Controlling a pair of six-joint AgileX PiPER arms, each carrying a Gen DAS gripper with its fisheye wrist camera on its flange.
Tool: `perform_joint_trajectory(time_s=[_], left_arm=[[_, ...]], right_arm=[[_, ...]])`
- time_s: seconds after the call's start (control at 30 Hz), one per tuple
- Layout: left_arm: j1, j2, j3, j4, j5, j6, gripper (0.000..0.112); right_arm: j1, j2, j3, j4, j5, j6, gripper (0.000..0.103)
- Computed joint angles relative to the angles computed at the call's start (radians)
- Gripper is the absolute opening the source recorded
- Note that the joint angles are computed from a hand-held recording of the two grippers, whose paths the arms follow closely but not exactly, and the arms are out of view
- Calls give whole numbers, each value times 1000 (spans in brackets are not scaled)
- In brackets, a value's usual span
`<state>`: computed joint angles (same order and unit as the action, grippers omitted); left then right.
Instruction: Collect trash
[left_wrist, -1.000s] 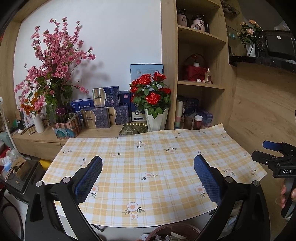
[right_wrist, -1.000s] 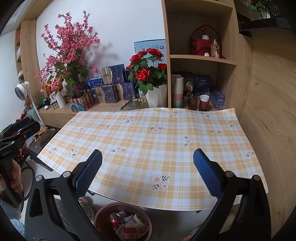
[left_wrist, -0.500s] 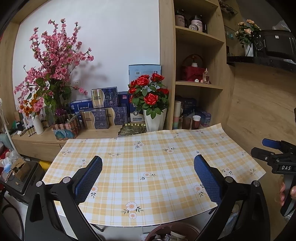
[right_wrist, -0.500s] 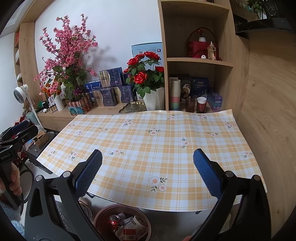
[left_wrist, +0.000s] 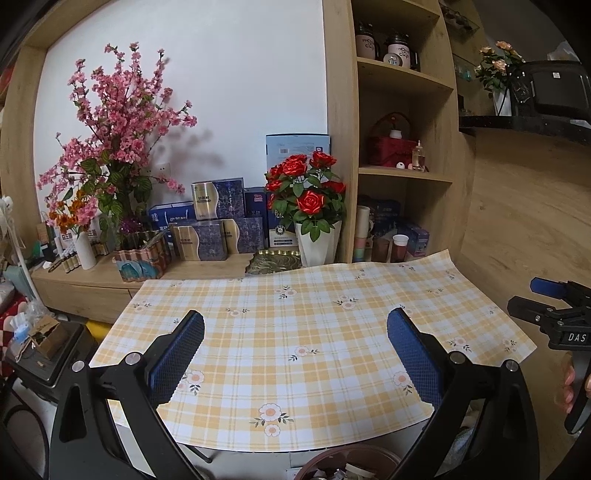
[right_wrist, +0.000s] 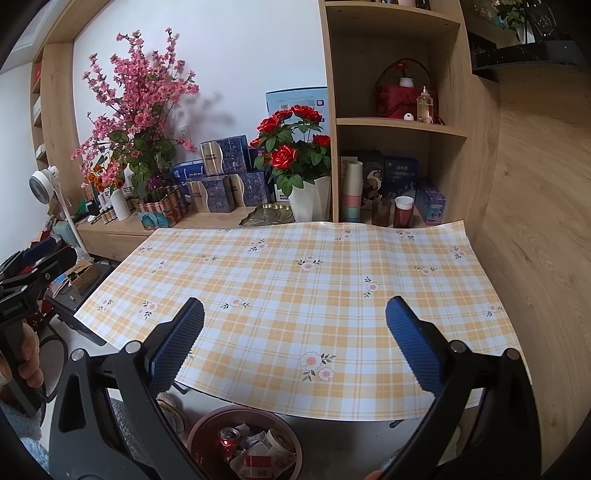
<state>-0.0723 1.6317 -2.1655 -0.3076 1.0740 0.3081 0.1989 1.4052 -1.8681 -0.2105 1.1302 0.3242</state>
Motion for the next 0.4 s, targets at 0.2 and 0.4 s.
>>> perform_joint_trajectory(time_s=[0.2, 0.4], left_arm=[[-9, -2, -4, 29, -5, -7, 97], [-20, -1, -13, 68, 6, -15, 97]], right_arm=[[0, 3, -11, 3, 9, -2, 97], [10, 17, -29, 4, 25, -9, 97]])
